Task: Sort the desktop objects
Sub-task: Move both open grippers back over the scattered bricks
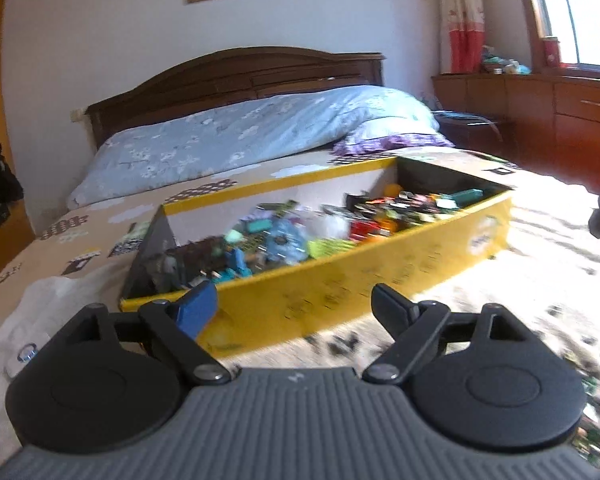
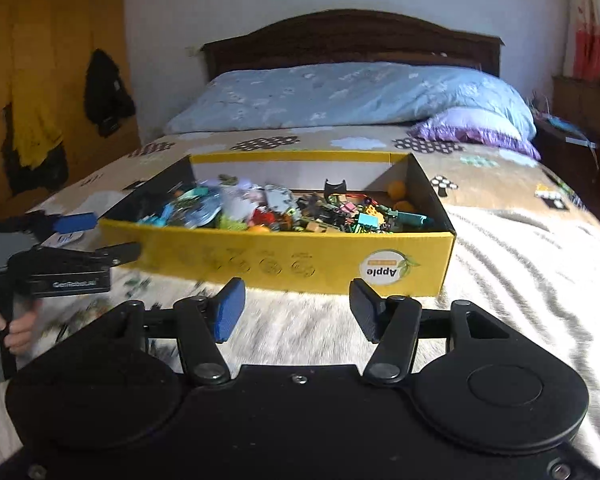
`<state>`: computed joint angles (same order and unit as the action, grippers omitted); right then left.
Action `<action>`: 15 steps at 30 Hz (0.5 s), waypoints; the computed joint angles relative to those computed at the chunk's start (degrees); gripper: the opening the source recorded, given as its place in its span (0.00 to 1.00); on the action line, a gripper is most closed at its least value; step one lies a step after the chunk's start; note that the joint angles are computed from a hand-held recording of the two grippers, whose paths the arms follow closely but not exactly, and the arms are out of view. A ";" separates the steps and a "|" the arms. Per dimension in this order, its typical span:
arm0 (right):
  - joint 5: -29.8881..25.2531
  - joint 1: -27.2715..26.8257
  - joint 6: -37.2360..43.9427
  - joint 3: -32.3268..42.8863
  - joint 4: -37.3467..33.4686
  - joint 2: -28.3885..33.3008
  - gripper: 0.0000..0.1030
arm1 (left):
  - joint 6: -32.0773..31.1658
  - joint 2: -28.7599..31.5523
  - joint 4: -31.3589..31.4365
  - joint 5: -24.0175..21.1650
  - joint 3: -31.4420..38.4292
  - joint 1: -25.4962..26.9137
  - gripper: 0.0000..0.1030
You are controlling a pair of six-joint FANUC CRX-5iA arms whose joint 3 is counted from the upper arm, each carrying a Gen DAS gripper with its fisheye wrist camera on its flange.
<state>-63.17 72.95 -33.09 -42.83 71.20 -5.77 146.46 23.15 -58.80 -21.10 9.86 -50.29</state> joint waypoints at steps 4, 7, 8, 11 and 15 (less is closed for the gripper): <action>-4.52 7.02 0.51 0.77 -3.61 -0.26 0.63 | 3.57 -2.40 -2.17 1.62 -4.29 -2.32 0.92; -6.31 11.37 -1.51 0.90 -6.37 0.49 0.64 | 3.78 -3.07 -0.93 2.60 -6.52 -3.49 0.92; -6.18 12.45 -2.96 0.99 -7.42 0.90 0.64 | 4.64 -3.10 -1.23 2.46 -7.01 -4.12 0.92; -3.07 14.92 -9.78 -0.21 -8.37 1.31 0.65 | 8.82 -3.18 -3.24 0.95 -8.48 -6.25 0.93; -3.48 19.12 -17.54 -1.18 -7.48 5.38 0.69 | 13.49 -3.69 -4.62 0.73 -11.01 -7.91 0.93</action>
<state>-66.65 92.07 -50.63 -44.01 63.73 -0.39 159.94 19.46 -63.42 -20.37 -1.16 -58.20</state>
